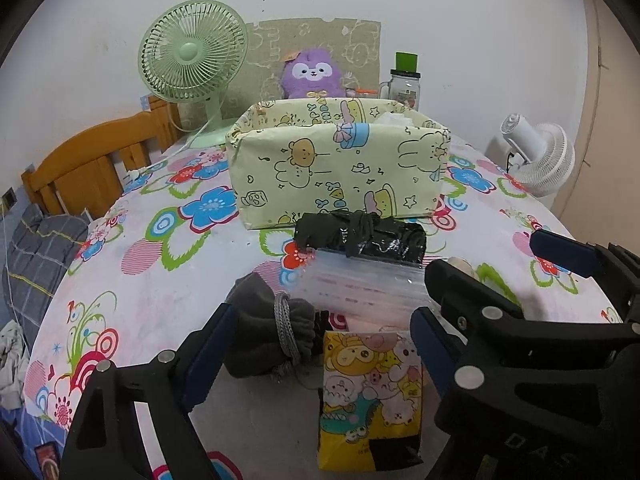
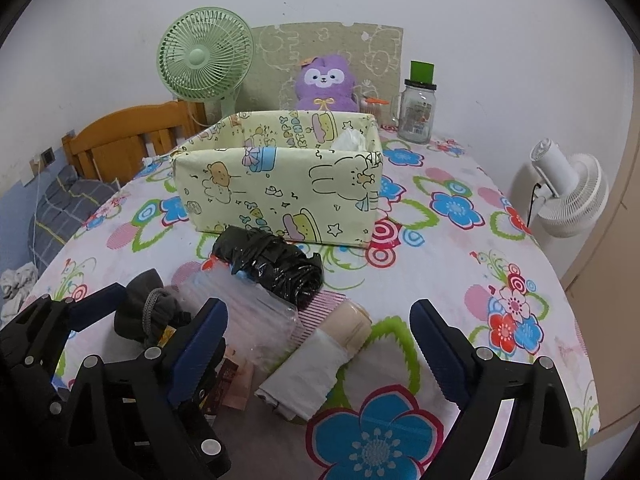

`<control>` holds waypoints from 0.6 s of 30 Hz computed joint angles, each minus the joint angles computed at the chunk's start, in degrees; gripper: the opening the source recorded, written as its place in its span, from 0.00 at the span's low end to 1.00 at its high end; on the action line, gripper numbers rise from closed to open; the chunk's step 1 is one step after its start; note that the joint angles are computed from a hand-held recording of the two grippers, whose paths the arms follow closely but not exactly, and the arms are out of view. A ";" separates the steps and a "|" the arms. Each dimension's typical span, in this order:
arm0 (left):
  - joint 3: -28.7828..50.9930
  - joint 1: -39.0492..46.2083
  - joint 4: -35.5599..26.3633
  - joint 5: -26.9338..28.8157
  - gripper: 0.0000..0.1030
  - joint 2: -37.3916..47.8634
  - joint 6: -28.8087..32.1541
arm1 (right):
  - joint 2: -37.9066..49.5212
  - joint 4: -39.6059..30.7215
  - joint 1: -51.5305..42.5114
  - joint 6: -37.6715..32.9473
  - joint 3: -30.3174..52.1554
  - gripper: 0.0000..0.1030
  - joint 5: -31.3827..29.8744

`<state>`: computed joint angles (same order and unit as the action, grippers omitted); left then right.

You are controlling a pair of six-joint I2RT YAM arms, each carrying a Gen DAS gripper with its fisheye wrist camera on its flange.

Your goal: Organize soft objects

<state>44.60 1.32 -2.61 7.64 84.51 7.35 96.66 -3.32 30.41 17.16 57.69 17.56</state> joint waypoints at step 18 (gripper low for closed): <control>-3.78 -1.34 -0.40 -0.46 0.87 -5.67 0.45 | -4.02 0.75 1.60 0.70 -3.68 0.92 2.12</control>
